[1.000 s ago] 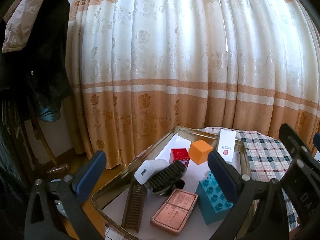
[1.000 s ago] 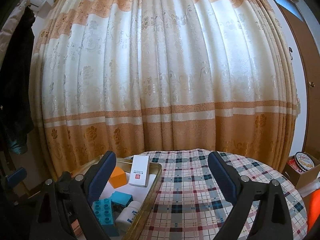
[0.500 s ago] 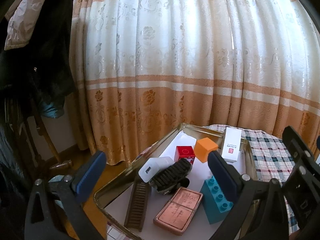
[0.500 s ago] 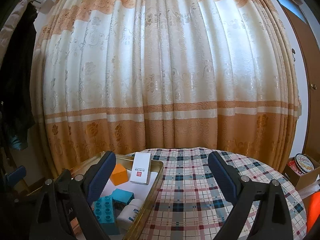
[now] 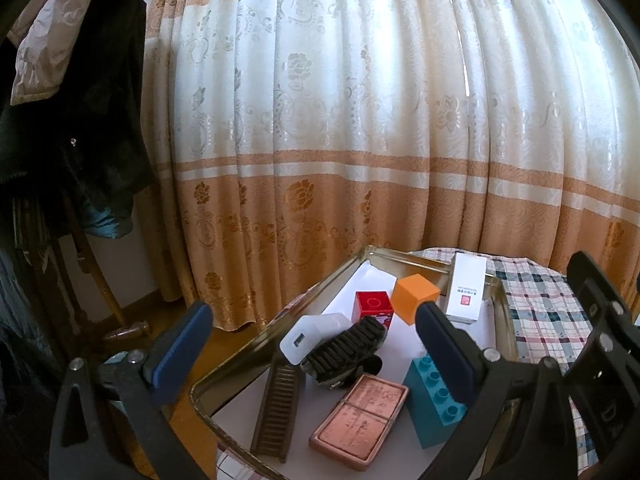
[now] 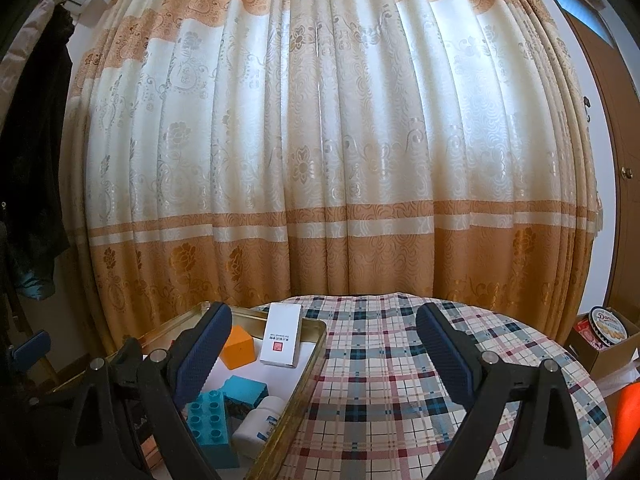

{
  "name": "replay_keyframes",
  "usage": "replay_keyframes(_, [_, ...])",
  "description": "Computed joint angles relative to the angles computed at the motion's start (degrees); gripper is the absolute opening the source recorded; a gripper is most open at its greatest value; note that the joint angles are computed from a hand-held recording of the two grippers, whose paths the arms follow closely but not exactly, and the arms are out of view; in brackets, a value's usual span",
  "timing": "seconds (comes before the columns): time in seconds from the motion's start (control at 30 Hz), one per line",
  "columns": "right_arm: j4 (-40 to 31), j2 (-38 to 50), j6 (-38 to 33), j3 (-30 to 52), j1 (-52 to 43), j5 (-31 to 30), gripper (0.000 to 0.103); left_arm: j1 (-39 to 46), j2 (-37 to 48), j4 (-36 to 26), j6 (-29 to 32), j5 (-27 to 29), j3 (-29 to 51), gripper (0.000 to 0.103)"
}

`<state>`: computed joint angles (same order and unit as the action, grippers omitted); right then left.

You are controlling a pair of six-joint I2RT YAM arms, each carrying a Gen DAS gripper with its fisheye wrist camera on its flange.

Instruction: Organize rigid objects

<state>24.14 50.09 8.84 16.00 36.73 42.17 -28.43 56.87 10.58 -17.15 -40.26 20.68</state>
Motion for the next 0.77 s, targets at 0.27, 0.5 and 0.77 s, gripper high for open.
replay_keyframes(0.27, [-0.3, 0.3, 0.4, 0.1, -0.1, -0.3, 0.095, -0.6, 0.7, -0.4, 0.3, -1.4, 0.5, 0.103])
replay_keyframes(0.5, [-1.3, 0.1, 0.9, 0.4, 0.5, 0.5, 0.095, -0.6, -0.7, 1.7, 1.6, -0.3, -0.9, 0.103])
replay_keyframes(0.77, [-2.4, -0.1, 1.1, 0.8, 0.1, 0.2, 0.095, -0.8, 0.3, 0.8, 1.0, -0.5, 0.0, 0.103])
